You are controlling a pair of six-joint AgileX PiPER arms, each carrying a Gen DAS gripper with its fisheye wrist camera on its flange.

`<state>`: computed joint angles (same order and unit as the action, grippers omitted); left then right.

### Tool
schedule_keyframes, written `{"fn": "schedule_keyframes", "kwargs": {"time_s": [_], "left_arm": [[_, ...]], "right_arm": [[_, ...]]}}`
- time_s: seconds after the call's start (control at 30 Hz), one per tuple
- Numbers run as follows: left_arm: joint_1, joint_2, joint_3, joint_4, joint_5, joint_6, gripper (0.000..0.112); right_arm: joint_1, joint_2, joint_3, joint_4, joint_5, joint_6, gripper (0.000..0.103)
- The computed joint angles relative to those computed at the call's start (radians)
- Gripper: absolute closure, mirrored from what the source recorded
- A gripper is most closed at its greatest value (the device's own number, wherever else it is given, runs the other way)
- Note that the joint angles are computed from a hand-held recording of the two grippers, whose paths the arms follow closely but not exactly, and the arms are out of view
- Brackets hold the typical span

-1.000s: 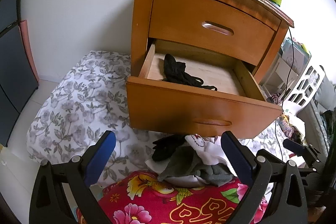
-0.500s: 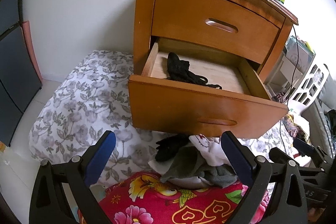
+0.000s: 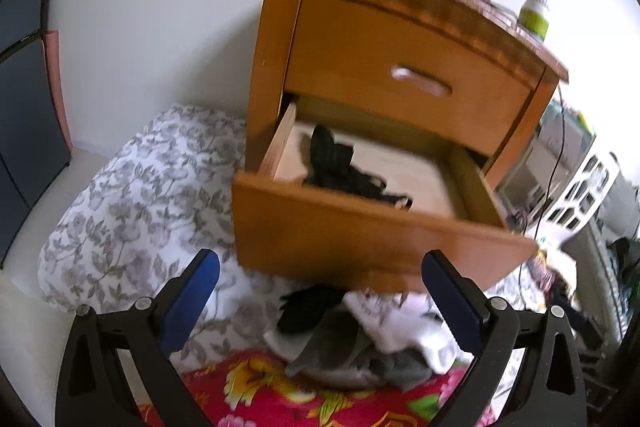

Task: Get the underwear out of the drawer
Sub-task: 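Withdraw the right tool from the pile and back away, then reach the left tool into the open drawer toward the black lace bra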

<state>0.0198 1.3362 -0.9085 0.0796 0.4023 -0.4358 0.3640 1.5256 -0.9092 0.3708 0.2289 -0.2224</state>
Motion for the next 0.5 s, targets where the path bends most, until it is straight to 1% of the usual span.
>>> {"fn": "schedule_keyframes", "kwargs": {"time_s": [0.03, 0.1, 0.23, 0.27, 0.37, 0.4, 0.47, 0.5], "left_arm": [[0.002, 0.009, -0.016, -0.003, 0.0, 0.013, 0.011], [0.005, 0.035, -0.061, 0.015, 0.013, 0.025, 0.011], [0.005, 0.106, -0.2, 0.041, 0.073, 0.108, 0.011], [0.006, 0.121, -0.233, 0.036, 0.088, 0.134, 0.011], [0.025, 0.177, -0.349, -0.057, 0.142, 0.273, 0.011], [0.033, 0.199, -0.39, -0.083, 0.165, 0.304, 0.011], [0.045, 0.256, -0.492, -0.123, 0.237, 0.351, 0.011], [0.046, 0.3, -0.565, -0.119, 0.293, 0.357, 0.011]], "right_arm": [[-0.012, -0.007, 0.007, 0.062, -0.008, -0.055, 0.0], [-0.024, -0.01, 0.011, 0.116, -0.014, -0.105, 0.0], [-0.047, -0.001, 0.01, 0.263, -0.009, -0.252, 0.0], [-0.05, 0.003, 0.009, 0.286, -0.007, -0.276, 0.0], [-0.058, 0.023, 0.004, 0.328, -0.005, -0.32, 0.0], [-0.064, 0.033, -0.001, 0.351, 0.001, -0.342, 0.0], [-0.073, 0.047, -0.007, 0.382, 0.011, -0.37, 0.0], [-0.077, 0.052, -0.009, 0.394, 0.012, -0.381, 0.0]]}}
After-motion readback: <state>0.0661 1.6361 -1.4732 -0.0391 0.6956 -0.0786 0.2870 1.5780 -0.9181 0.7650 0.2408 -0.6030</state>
